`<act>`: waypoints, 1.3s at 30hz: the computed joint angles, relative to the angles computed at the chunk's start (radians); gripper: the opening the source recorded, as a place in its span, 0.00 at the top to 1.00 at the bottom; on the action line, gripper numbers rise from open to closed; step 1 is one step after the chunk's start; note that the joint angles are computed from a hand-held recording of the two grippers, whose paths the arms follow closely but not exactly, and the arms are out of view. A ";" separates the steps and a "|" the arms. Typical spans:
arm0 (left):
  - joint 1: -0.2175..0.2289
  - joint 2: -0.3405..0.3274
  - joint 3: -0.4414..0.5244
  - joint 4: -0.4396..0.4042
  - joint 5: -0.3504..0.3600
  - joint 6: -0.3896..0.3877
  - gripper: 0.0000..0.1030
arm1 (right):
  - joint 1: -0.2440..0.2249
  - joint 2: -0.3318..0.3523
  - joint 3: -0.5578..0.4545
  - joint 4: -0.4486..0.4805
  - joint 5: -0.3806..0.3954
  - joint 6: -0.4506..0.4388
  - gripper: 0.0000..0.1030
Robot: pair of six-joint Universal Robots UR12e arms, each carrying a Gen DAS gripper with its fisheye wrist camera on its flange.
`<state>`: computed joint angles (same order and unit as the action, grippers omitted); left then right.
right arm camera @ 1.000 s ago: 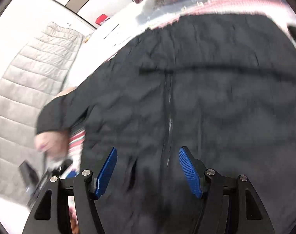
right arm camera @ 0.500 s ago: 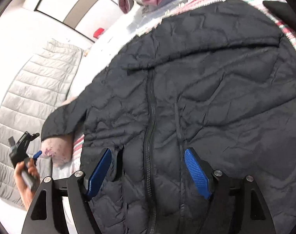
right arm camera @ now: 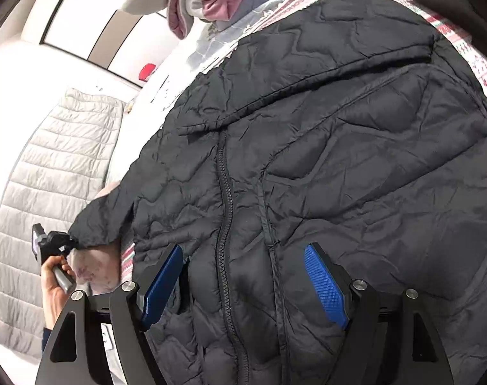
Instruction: Fold large clothes
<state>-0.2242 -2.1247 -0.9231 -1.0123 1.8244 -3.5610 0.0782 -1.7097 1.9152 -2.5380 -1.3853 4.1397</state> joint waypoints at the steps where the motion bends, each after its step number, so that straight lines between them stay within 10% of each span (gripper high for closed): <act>1: -0.005 0.009 -0.013 0.038 -0.008 0.012 0.95 | -0.004 -0.003 0.005 -0.005 0.001 0.011 0.23; 6: -0.049 0.042 -0.034 0.197 -0.082 0.084 0.95 | -0.026 -0.023 0.034 -0.036 0.014 0.081 0.23; 18: -0.220 0.084 -0.127 0.516 -0.538 0.231 0.95 | -0.097 -0.101 0.122 -0.100 -0.018 0.282 0.23; 29: -0.301 -0.016 -0.149 0.329 -0.656 0.180 0.83 | -0.142 -0.149 0.157 -0.093 -0.024 0.320 0.23; 34: -0.286 -0.008 -0.182 0.263 -0.707 0.165 0.43 | -0.144 -0.143 0.155 -0.094 -0.008 0.319 0.23; 39: -0.271 0.008 -0.207 0.214 -0.768 0.167 0.39 | -0.140 -0.141 0.151 -0.085 -0.025 0.311 0.23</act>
